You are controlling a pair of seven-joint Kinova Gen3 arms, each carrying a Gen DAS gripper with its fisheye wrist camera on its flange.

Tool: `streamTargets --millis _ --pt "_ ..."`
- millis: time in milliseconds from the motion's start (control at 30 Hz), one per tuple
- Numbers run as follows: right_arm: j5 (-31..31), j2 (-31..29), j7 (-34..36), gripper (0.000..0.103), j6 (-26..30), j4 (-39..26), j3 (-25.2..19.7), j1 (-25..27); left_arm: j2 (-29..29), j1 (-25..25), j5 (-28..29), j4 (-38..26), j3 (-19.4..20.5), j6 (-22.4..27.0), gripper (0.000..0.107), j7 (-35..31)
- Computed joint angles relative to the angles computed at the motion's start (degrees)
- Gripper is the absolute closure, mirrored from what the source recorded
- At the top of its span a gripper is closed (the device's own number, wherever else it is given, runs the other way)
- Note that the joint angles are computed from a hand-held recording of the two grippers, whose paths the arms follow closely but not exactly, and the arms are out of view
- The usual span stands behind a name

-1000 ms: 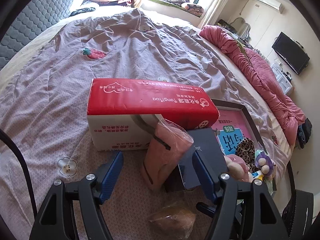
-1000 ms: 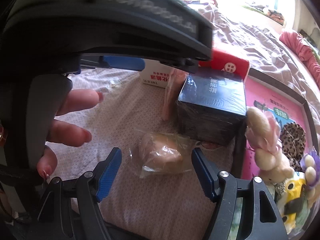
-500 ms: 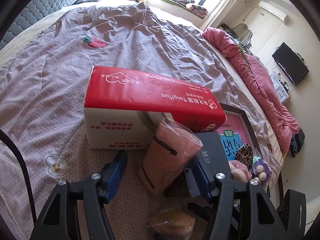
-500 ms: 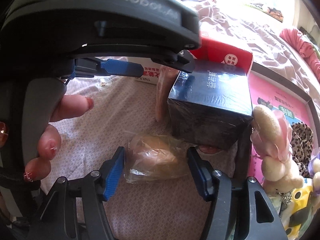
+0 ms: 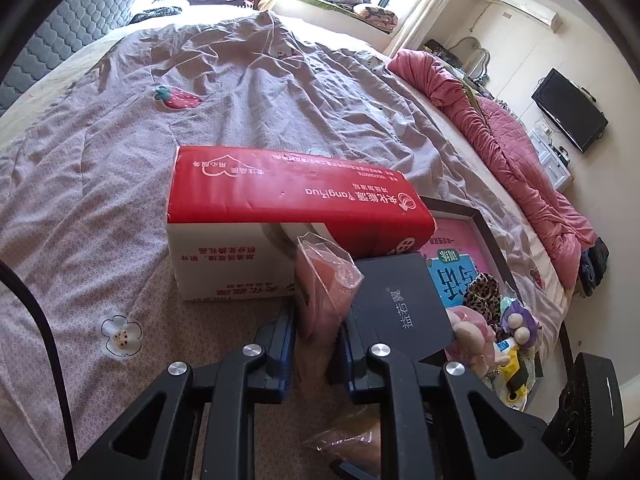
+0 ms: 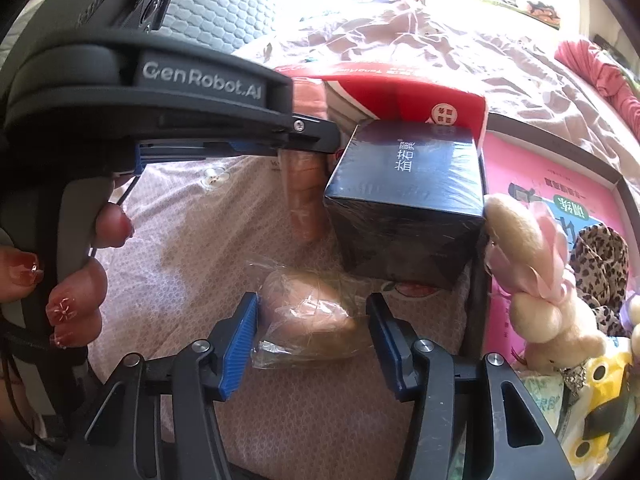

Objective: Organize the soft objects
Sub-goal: 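Grasp the bagged bread roll with the right tool while the left tool grasps the pink bagged item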

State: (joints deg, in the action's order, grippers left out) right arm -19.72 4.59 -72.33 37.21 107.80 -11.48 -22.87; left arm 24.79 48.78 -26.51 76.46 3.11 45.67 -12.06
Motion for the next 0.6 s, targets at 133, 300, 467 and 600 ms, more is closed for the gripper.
streamTargets --millis 133,300,467,600 --pt "-2.0 -1.9 1.7 0.047 0.6 0.6 0.3 0.7 -0.5 1.6 -2.0 -1.4 -0.3 2.4 0.088 0.3" --pt "-3.0 -5.2 2.1 0.047 1.7 0.9 1.0 0.7 -1.4 3.3 -4.9 -2.6 -0.3 4.8 0.088 2.0" --pt "-5.0 -9.4 4.4 0.047 3.3 1.4 3.4 1.6 -1.3 4.9 -7.4 -5.3 0.5 7.5 0.088 2.1" --pt "-1.8 -12.6 2.2 0.047 2.3 1.8 3.5 2.3 -0.7 6.3 -8.9 -8.1 0.8 9.3 0.088 1.6"
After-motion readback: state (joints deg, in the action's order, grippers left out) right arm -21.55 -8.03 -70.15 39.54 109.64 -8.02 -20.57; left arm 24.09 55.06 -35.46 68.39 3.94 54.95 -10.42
